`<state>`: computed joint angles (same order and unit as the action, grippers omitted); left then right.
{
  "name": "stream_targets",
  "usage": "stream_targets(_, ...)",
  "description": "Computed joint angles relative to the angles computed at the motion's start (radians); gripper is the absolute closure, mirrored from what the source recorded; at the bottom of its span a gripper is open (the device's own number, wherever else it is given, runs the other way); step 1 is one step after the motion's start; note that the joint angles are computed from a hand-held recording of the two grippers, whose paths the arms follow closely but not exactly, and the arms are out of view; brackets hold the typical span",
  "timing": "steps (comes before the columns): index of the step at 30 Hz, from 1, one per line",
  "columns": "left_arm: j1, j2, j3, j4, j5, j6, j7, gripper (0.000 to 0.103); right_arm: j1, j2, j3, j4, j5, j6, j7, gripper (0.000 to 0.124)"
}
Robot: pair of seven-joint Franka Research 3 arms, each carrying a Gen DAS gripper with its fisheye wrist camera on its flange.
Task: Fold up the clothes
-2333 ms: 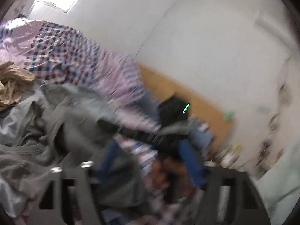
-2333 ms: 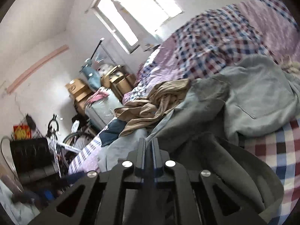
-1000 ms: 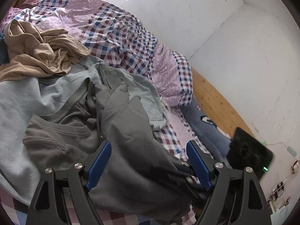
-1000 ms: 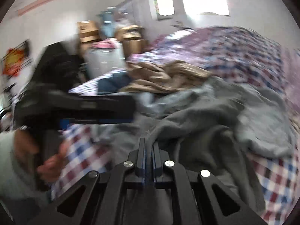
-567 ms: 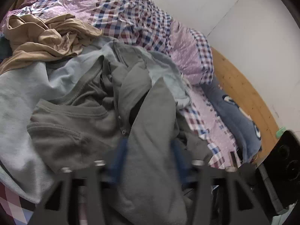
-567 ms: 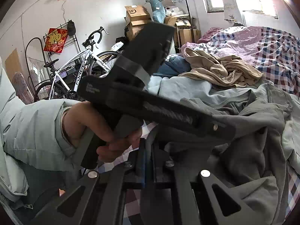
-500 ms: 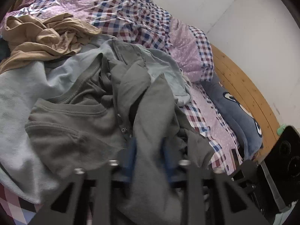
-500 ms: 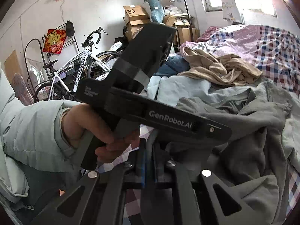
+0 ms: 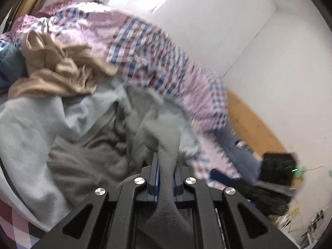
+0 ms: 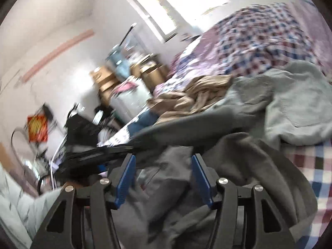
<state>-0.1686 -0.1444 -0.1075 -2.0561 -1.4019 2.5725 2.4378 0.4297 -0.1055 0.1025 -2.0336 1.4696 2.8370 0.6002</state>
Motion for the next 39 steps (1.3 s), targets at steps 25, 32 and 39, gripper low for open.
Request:
stream_targets(25,0.206,-0.022,0.134,0.134,-0.084,0.105,-0.065,0.101,0.023,-0.005,0.006,0.009,0.032,0.118,0.017,0.063)
stream_targets(32,0.260,0.052,0.143,0.306,0.089,0.182,-0.167,0.101,0.013,-0.039,-0.002,0.000,0.126,0.091,-0.059,0.063)
stream_targets(39,0.372,0.210,0.152,0.441,0.663,0.254,-0.675,0.101,0.005,-0.062,-0.006,-0.029,-0.035,0.009,0.058,0.063)
